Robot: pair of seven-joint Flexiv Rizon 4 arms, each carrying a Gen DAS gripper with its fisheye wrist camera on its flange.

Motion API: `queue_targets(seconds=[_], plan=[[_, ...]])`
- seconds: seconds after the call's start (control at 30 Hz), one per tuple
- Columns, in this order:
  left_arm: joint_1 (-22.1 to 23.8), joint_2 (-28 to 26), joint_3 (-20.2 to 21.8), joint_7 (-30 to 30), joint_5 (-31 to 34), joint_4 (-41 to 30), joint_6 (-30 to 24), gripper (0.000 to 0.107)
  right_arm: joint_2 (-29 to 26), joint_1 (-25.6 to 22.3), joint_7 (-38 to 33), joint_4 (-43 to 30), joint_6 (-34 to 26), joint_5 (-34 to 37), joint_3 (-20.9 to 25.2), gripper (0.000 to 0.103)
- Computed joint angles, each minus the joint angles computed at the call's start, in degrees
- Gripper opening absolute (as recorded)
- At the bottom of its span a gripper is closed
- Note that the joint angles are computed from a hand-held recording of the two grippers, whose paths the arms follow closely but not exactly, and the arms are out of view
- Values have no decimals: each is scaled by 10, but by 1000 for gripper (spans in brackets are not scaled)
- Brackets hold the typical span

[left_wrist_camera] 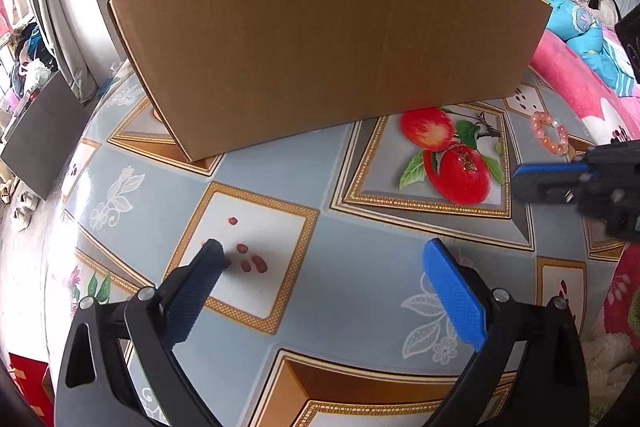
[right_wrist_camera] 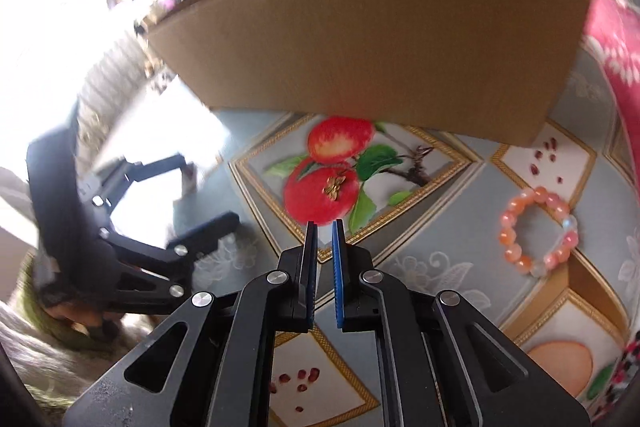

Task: Organize jewelry
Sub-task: 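Reach the right tool toward the orange bead bracelet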

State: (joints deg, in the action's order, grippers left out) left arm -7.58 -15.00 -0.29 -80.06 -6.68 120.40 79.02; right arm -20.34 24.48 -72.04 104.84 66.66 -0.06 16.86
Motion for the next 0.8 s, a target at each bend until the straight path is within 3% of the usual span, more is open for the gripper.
queue_targets(seconds=[0.13,0.17,0.3,0.37,0.4,0.53,0.6,0.67,0.73,0.8], plan=[[3,4,-4,11,-7,1,-7,97,27,-12,29,32,40,19,-6,12],[16,8,-22,26,-20,9,7,96,27,-15,31,30,42,19,-8,13],[108,34,-193,229,-221,79,113,93,38,-20,45,48,60,16,-11,14],[150,38,-276,310,-305,93,135,89,39,-27,40,50,63,25,-4,14],[158,37,-297,334,-327,93,139,87,37,-25,43,51,67,24,-4,14],[117,12,-273,364,-319,62,132,70,31,-28,39,49,79,35,5,14],[125,-3,-292,395,-347,49,126,61,26,-41,20,40,76,49,13,14],[107,-16,-266,376,-325,27,103,50,23,-43,16,37,79,53,13,14],[112,-29,-275,402,-345,13,92,43,22,-49,9,35,81,63,17,14],[83,-42,-232,389,-314,-7,71,37,21,-53,5,33,80,72,20,14]])
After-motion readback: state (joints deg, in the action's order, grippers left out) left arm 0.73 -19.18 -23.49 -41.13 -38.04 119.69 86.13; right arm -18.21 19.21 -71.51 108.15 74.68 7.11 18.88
